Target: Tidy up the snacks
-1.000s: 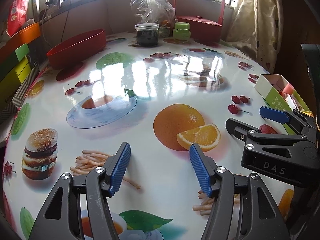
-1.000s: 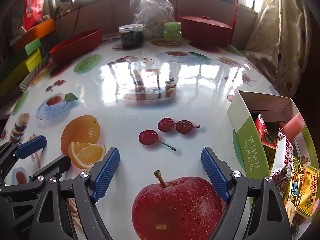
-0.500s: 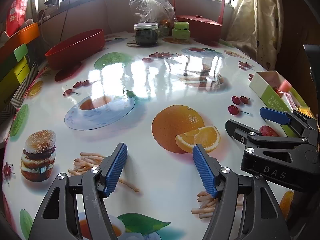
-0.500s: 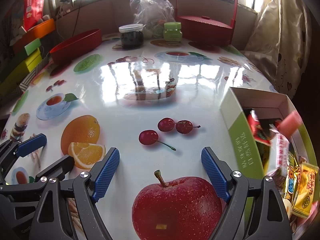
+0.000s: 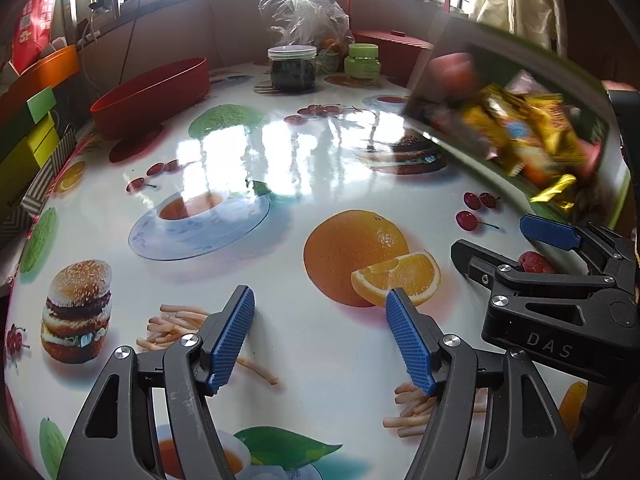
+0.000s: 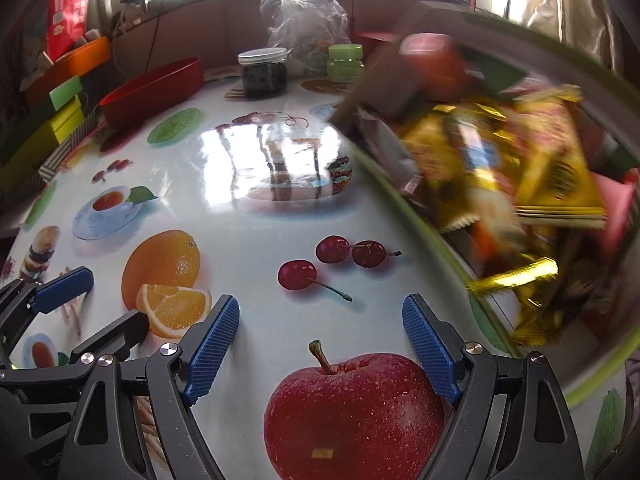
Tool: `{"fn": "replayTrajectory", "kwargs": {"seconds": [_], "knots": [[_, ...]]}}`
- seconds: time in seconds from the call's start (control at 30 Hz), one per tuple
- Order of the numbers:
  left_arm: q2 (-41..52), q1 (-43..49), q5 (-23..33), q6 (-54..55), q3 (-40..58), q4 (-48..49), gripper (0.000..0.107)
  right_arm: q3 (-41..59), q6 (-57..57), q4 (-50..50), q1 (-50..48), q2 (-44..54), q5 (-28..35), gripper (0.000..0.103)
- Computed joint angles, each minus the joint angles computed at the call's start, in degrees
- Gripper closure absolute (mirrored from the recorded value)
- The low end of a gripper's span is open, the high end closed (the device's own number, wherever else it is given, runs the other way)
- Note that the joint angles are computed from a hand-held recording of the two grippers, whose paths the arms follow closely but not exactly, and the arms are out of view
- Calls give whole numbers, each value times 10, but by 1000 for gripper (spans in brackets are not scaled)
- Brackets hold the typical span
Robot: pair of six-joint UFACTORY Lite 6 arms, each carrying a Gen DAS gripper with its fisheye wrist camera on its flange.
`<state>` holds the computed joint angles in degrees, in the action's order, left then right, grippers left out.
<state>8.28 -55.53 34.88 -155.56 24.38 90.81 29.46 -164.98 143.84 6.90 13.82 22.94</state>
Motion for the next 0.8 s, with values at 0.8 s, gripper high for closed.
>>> {"fn": "replayTrajectory", "kwargs": {"seconds": [0.8], "knots": [[9, -1, 1, 1, 9, -2, 38, -1, 3, 13, 16, -6, -9, 18]]}}
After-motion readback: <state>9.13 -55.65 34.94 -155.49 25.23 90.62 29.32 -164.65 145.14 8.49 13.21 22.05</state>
